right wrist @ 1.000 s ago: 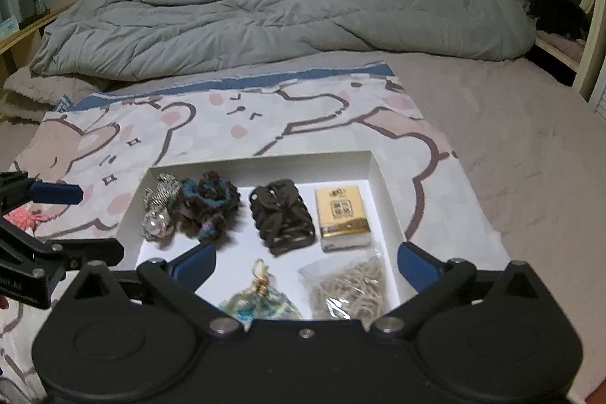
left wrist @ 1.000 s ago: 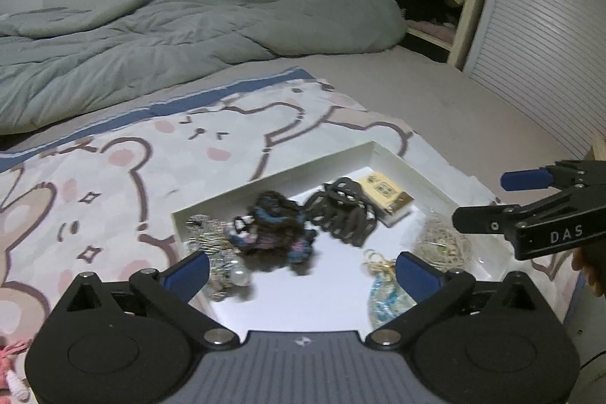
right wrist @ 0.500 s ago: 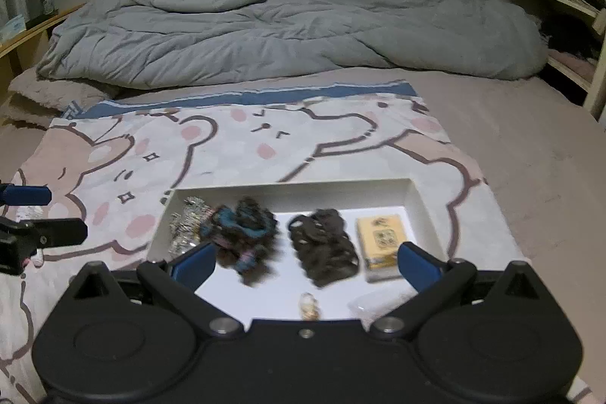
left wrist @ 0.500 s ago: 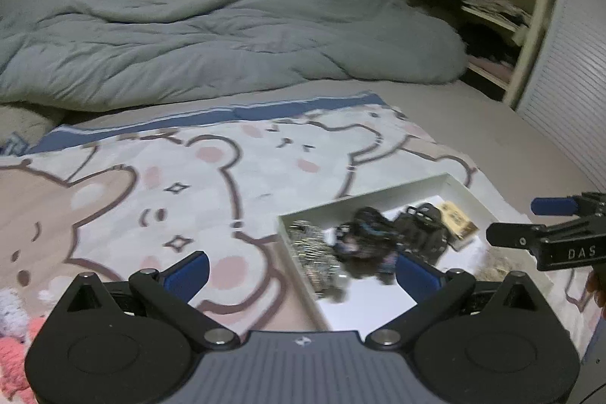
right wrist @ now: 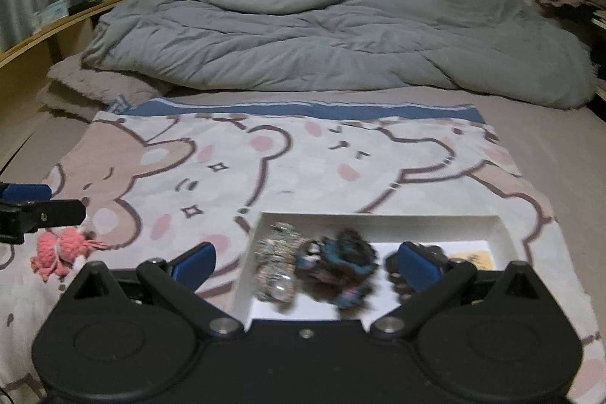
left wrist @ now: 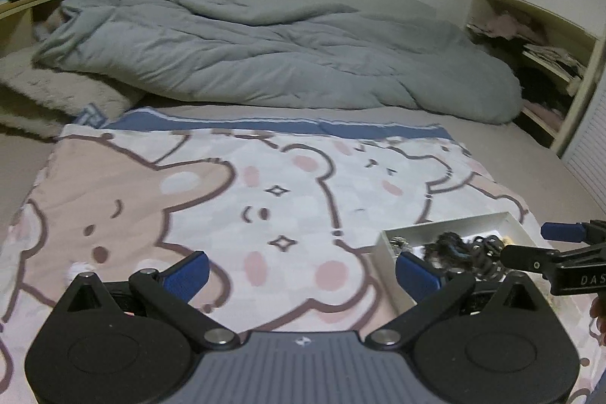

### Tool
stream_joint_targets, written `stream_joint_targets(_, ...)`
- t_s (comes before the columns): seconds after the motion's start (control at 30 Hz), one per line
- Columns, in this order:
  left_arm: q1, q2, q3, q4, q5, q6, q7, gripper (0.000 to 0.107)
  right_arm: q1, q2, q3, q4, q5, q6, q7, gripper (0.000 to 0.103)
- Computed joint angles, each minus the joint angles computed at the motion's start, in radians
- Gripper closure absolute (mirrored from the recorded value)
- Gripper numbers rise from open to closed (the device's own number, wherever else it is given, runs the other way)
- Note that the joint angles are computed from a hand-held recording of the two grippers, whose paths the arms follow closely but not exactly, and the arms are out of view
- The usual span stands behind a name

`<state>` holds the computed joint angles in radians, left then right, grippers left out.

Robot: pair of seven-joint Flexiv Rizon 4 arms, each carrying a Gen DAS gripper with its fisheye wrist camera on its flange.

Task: Organize objects
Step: 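Withdraw both tools from the box toward the crocheted toys, then grasp the white knitted item with the left tool while the right tool grasps the pink crocheted toy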

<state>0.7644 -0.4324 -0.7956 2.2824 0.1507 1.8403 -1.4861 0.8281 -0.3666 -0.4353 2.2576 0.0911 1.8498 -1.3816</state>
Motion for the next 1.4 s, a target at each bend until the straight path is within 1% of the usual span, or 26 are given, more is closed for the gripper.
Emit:
stream_joint_targets(0.2, 0.075, 0.023, -0.011, 0.026, 0.016, 0.015, -0.008, 0.004, -0.012, -0.021, 0.060, -0.050, -0.022, -0.006, 0.022, 0.000)
stream_joint_targets(0.4, 0.107, 0.052, 0.026, 0.045, 0.041, 0.042, -0.025, 0.004, -0.027, -0.044, 0.119, -0.095, -0.047, -0.004, 0.049, 0.000)
stream_joint_targets(0.5, 0.138, 0.058, 0.022, 0.052, 0.057, 0.048, -0.041, 0.004, -0.039, -0.058, 0.149, -0.119, -0.059, -0.003, 0.060, 0.000)
stream_joint_targets(0.8, 0.214, 0.069, 0.016, 0.062, 0.094, 0.064, -0.071, 0.004, -0.040, -0.092, 0.195, -0.174, -0.086, 0.001, 0.094, 0.000)
stream_joint_targets(0.9, 0.221, 0.071, 0.030, 0.064, 0.100, 0.071, -0.082, 0.004, -0.006, -0.104, 0.171, -0.179, -0.080, 0.019, 0.081, 0.000)
stream_joint_targets(0.97, 0.210, 0.076, 0.056, 0.061, 0.097, 0.073, -0.093, 0.004, 0.026, -0.112, 0.147, -0.181, -0.065, 0.036, 0.065, 0.000)
stream_joint_targets(1.03, 0.203, 0.079, 0.076, 0.059, 0.095, 0.069, -0.103, 0.004, 0.080, -0.124, 0.101, -0.188, -0.033, 0.045, 0.049, 0.000)
stream_joint_targets(1.1, 0.204, 0.075, 0.085, 0.055, 0.098, 0.062, -0.104, 0.004, 0.150, -0.141, 0.037, -0.194, 0.009, 0.050, 0.038, 0.000)
stream_joint_targets(1.13, 0.210, 0.072, 0.084, 0.053, 0.099, 0.055, -0.100, 0.004, 0.159, -0.147, 0.032, -0.200, 0.017, 0.050, 0.033, 0.000)
stream_joint_targets(1.23, 0.176, 0.074, 0.130, 0.045, 0.073, 0.033, -0.082, 0.004, 0.129, -0.162, 0.075, -0.223, 0.005, 0.048, 0.019, 0.000)
stream_joint_targets(1.3, 0.130, 0.073, 0.183, 0.033, 0.041, 0.022, -0.072, 0.004, 0.097, -0.174, 0.116, -0.244, -0.015, 0.032, 0.016, 0.000)
stream_joint_targets(1.33, 0.132, 0.067, 0.181, 0.029, 0.030, 0.017, -0.070, 0.004, 0.065, -0.178, 0.155, -0.256, -0.031, 0.026, 0.021, 0.000)
stream_joint_targets(1.4, 0.169, 0.043, 0.140, 0.021, 0.011, 0.005, -0.072, 0.004, 0.001, -0.188, 0.232, -0.282, -0.065, 0.004, 0.040, 0.000)
